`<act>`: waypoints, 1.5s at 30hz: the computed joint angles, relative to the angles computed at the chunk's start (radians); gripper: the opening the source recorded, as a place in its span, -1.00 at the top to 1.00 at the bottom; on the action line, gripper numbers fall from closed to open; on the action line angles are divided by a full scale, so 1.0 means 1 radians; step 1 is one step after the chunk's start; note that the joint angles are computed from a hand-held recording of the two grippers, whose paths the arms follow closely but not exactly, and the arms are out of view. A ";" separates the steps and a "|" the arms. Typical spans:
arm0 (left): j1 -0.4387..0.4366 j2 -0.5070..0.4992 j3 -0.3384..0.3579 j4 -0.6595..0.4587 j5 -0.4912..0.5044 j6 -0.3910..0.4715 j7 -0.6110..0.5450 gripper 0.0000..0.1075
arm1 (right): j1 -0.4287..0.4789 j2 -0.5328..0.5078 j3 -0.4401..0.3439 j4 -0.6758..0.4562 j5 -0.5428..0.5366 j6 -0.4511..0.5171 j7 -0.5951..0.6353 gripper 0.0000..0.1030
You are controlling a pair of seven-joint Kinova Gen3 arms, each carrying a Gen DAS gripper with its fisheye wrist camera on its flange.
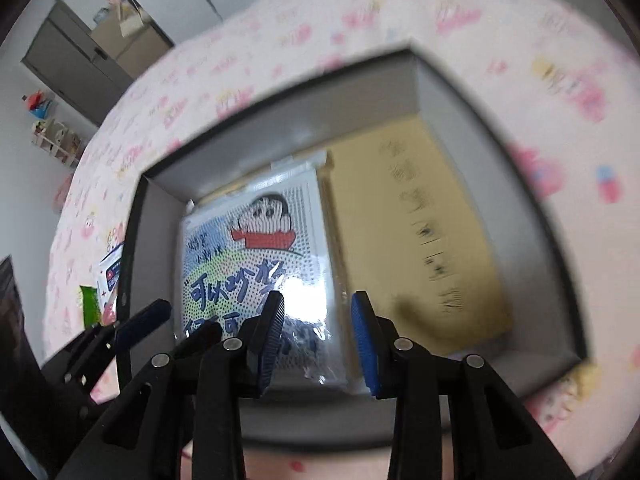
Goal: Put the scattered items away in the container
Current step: 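Withdraw the left tool and move the right tool toward the purple box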
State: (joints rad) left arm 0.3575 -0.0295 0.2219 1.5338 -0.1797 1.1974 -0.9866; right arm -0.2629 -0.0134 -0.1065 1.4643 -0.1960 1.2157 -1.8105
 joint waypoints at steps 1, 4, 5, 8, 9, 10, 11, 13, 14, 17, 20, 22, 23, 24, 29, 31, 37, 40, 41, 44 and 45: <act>-0.005 -0.027 -0.008 0.017 0.021 -0.018 -0.001 -0.02 | -0.006 -0.045 -0.010 0.036 0.033 -0.032 -0.025 0.39; -0.027 -0.109 -0.013 0.073 0.065 -0.076 0.006 -0.02 | -0.014 -0.141 -0.043 0.109 0.119 -0.080 -0.086 0.39; -0.035 -0.134 -0.004 0.090 0.059 -0.089 0.018 -0.02 | -0.018 -0.158 -0.055 0.124 0.133 -0.089 -0.099 0.39; -0.061 -0.208 0.004 0.134 0.077 -0.104 0.018 -0.03 | -0.032 -0.201 -0.097 0.158 0.178 -0.119 -0.140 0.39; -0.070 -0.232 0.001 0.140 0.092 -0.098 0.008 -0.03 | -0.038 -0.211 -0.113 0.166 0.192 -0.131 -0.152 0.39; -0.079 -0.251 0.003 0.146 0.101 -0.091 -0.001 -0.03 | -0.047 -0.230 -0.121 0.181 0.190 -0.147 -0.161 0.39; -0.088 -0.271 0.006 0.150 0.107 -0.082 -0.007 -0.03 | -0.054 -0.248 -0.131 0.195 0.188 -0.161 -0.169 0.39; -0.104 -0.320 0.013 0.162 0.124 -0.066 -0.017 -0.03 | -0.067 -0.274 -0.161 0.208 0.195 -0.171 -0.189 0.39; -0.111 -0.341 0.013 0.168 0.136 -0.063 -0.025 -0.03 | -0.073 -0.286 -0.177 0.214 0.198 -0.175 -0.199 0.39; -0.131 -0.394 0.014 0.181 0.170 -0.050 -0.046 -0.03 | -0.096 -0.309 -0.209 0.227 0.183 -0.190 -0.224 0.39; -0.159 -0.444 0.021 0.185 0.185 -0.015 -0.059 -0.01 | -0.110 -0.331 -0.240 0.228 0.169 -0.185 -0.253 0.39; -0.174 -0.470 0.012 0.184 0.195 0.018 -0.076 -0.01 | -0.120 -0.336 -0.262 0.228 0.170 -0.194 -0.266 0.39; -0.181 -0.485 0.003 0.184 0.200 0.035 -0.085 -0.01 | -0.124 -0.331 -0.275 0.221 0.173 -0.193 -0.273 0.39; -0.188 -0.502 -0.007 0.184 0.206 0.050 -0.094 -0.01 | -0.129 -0.326 -0.288 0.215 0.177 -0.193 -0.280 0.39; -0.237 -0.579 -0.067 0.200 0.229 0.094 -0.131 -0.01 | -0.169 -0.291 -0.348 0.184 0.206 -0.204 -0.314 0.39; -0.257 -0.605 -0.097 0.212 0.240 0.107 -0.143 -0.02 | -0.195 -0.270 -0.357 0.176 0.205 -0.224 -0.321 0.39; -0.307 -0.625 -0.219 0.234 0.269 0.145 -0.182 -0.04 | -0.283 -0.145 -0.359 0.101 0.236 -0.247 -0.313 0.39; -0.340 -0.593 -0.270 0.236 0.280 0.152 -0.195 -0.04 | -0.322 -0.065 -0.330 0.023 0.258 -0.239 -0.289 0.39; -0.354 -0.573 -0.283 0.235 0.281 0.156 -0.195 -0.04 | -0.337 -0.034 -0.325 -0.008 0.278 -0.221 -0.289 0.39; -0.386 -0.495 -0.338 0.234 0.297 0.172 -0.207 -0.04 | -0.379 0.057 -0.294 -0.084 0.268 -0.180 -0.258 0.39; -0.395 -0.466 -0.360 0.234 0.307 0.178 -0.216 -0.04 | -0.391 0.081 -0.283 -0.097 0.249 -0.173 -0.245 0.39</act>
